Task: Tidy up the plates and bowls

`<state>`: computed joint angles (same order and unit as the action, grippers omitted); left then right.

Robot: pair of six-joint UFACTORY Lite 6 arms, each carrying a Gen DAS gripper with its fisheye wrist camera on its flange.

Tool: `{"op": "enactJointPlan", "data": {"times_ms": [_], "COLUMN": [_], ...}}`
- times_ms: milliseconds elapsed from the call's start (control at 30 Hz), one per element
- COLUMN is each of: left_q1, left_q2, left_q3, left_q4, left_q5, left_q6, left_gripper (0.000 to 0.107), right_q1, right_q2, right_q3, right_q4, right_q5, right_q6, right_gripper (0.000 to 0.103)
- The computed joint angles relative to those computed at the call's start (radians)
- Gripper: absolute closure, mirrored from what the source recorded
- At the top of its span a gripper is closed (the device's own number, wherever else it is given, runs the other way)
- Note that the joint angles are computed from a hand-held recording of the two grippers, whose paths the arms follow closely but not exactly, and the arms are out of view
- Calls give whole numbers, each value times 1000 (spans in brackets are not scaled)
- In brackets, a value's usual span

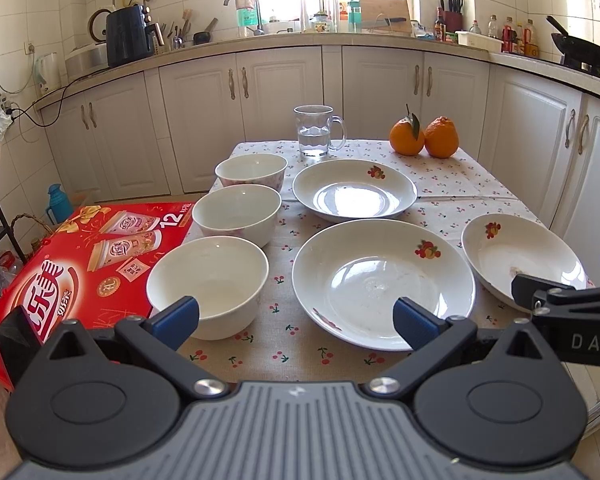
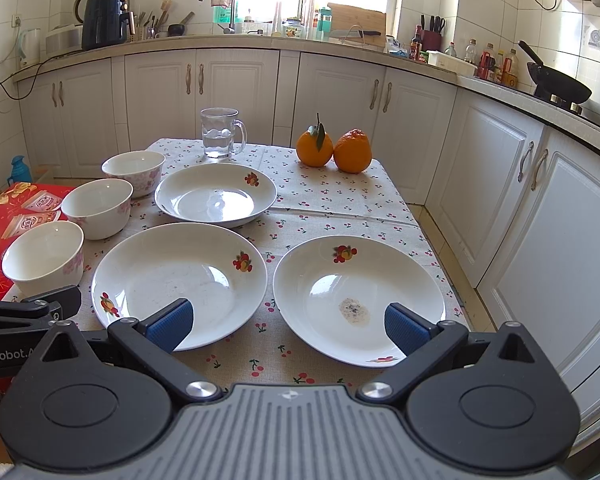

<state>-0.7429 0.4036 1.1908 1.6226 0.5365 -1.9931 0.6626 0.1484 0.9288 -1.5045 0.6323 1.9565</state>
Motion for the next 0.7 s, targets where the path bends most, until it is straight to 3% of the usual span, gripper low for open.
{"op": "enactJointPlan", "data": {"times_ms": [700], "left_q1": [-3], "left_q2": [16], "left_q3": [18], "left_q4": [-5], "left_q5": [2], "left_q6": [8], "left_gripper": [5], "right_q1": [3], "right_q2": [1], "right_q3": [7], "right_q4": [7], "right_q5": [6], "right_q6": [-6], "right_gripper": [0]}}
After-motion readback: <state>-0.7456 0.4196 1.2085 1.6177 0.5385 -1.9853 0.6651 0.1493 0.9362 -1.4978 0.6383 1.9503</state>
